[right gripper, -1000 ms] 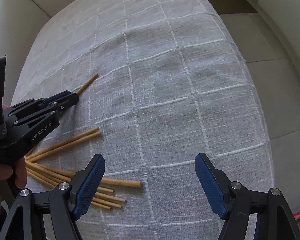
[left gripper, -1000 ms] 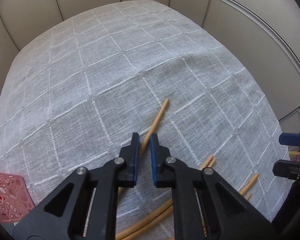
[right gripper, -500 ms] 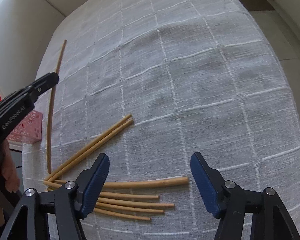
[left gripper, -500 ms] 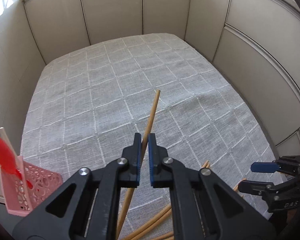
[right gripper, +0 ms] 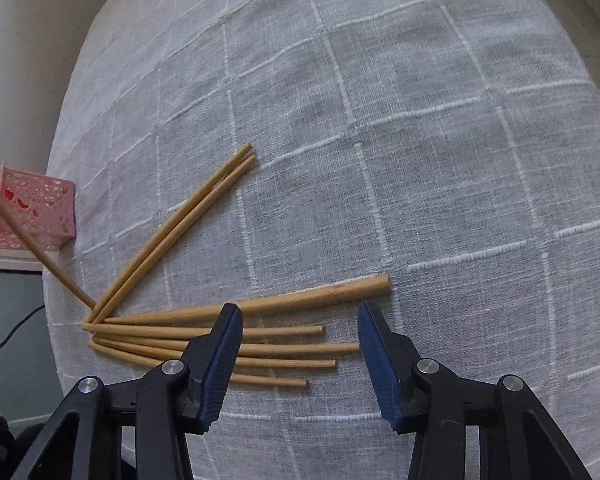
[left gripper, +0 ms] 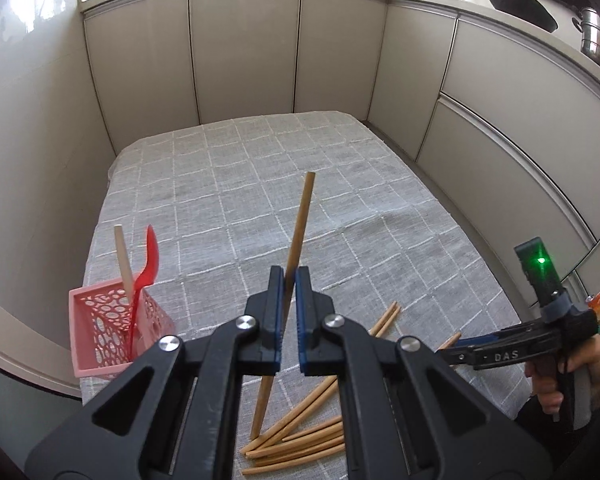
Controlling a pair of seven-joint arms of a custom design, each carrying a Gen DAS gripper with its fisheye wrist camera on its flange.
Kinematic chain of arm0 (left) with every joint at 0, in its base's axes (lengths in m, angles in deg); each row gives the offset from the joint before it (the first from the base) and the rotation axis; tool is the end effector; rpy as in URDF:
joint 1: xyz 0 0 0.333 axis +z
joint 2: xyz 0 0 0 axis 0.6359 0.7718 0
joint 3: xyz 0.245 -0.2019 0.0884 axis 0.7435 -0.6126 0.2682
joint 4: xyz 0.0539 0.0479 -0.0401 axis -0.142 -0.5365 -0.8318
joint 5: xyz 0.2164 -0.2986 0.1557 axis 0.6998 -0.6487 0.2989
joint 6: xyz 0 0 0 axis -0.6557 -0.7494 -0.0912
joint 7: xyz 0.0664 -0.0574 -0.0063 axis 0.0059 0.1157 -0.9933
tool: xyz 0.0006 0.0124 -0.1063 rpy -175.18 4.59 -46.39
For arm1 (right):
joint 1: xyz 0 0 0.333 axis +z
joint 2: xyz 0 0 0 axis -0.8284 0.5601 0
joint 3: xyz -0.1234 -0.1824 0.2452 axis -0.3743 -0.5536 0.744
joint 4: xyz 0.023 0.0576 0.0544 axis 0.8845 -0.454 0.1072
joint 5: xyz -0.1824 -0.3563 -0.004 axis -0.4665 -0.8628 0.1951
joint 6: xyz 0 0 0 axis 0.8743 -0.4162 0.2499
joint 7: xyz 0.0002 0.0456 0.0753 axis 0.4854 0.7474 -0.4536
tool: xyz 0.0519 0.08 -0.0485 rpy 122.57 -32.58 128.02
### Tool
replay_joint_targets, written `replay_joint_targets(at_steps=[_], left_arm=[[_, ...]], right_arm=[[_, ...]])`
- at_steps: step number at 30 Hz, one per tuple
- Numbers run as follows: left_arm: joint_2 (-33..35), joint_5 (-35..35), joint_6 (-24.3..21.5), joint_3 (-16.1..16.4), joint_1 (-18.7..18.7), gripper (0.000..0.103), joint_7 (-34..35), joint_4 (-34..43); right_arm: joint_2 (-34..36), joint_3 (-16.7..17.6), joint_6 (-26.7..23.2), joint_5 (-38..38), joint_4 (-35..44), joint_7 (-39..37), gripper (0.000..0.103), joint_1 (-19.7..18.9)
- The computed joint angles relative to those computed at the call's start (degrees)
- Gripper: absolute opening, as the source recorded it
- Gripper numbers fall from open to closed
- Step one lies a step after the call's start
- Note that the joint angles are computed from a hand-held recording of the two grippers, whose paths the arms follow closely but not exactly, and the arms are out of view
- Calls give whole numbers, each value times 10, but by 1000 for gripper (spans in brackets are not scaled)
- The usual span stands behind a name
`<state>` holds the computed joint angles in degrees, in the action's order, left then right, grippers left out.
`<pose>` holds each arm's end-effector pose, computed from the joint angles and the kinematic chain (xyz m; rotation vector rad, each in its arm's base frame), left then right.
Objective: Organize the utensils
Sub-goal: 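Grasp another chopstick with the right gripper while the left gripper holds its chopstick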
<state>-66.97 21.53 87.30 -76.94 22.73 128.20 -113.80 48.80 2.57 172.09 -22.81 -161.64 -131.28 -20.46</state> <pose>0.5478 -0.3351 0.5084 -0.9215 2.5771 -1.0827 0.3975 0.4403 0.3930 -1.0678 2.4847 0.1411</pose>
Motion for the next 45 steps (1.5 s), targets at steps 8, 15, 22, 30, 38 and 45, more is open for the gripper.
replay_joint_targets(at_steps=[8, 15, 22, 30, 38, 45], left_arm=[[-16, -45, -14, 5, 10, 6, 28, -7], [-19, -57, 0, 9, 13, 6, 39, -14], [-10, -67, 11, 9, 16, 6, 40, -8], [-10, -99, 30, 2, 18, 6, 57, -5], [-13, -113, 38, 2, 15, 6, 66, -4], [-14, -107, 47, 2, 12, 6, 66, -8]], right_arm=[[17, -42, -35, -168, 25, 235, 47, 18], [73, -29, -206, -151, 134, 198, 26, 20], [67, -49, -168, -164, 117, 246, 13, 9], [36, -69, -65, -285, 45, 374, 7, -6], [12, -42, -110, -291, 51, 344, 5, -21], [44, -35, -118, -204, 78, 260, 23, -25]])
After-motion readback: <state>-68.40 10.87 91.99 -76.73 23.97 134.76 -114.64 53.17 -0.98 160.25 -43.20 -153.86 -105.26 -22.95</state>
